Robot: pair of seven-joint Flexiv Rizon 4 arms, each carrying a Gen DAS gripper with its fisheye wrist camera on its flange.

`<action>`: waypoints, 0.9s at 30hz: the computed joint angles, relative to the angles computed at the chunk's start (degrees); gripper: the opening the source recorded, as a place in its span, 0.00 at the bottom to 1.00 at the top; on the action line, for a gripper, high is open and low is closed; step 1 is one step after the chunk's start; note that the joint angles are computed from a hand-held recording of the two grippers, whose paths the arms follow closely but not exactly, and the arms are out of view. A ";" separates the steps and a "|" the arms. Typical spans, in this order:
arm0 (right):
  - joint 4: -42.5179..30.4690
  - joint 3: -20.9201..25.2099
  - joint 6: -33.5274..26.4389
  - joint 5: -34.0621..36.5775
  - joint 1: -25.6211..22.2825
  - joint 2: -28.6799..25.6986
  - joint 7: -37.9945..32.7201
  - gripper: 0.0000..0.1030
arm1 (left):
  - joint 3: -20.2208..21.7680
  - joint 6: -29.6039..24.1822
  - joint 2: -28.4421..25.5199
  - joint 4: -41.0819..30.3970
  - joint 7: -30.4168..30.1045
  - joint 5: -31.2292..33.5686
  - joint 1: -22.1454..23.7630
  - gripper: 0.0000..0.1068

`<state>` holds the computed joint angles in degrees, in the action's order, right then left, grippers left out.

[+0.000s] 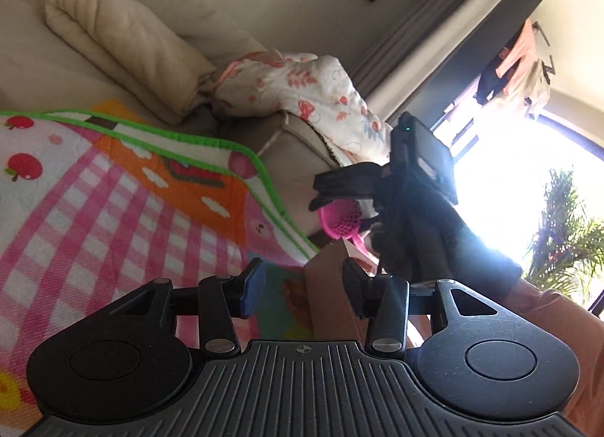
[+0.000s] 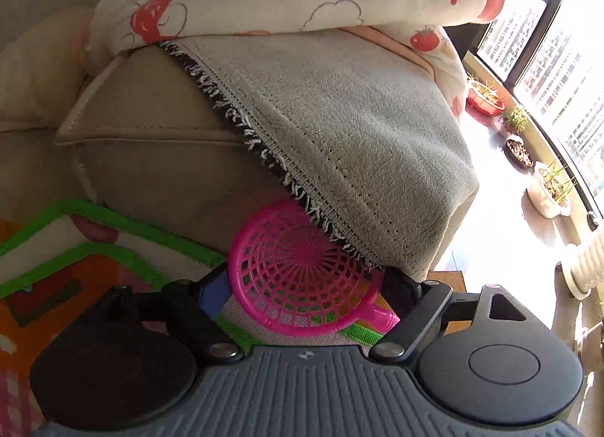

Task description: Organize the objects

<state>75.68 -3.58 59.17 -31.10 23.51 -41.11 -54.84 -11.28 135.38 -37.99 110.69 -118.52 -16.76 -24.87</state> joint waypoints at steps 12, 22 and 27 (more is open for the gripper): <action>48.73 14.24 22.42 13.61 -10.71 42.39 -21.52 0.81 | 0.05 -0.38 5.14 5.15 4.03 -1.77 -3.04 0.46; 61.16 12.62 12.65 37.05 -8.19 50.82 -24.57 0.82 | -5.23 -14.43 10.02 6.90 3.67 11.68 -0.44 0.46; 70.00 17.54 27.86 22.53 -16.86 51.46 -17.98 0.86 | -2.90 -17.37 10.60 6.83 4.80 9.32 -3.25 0.46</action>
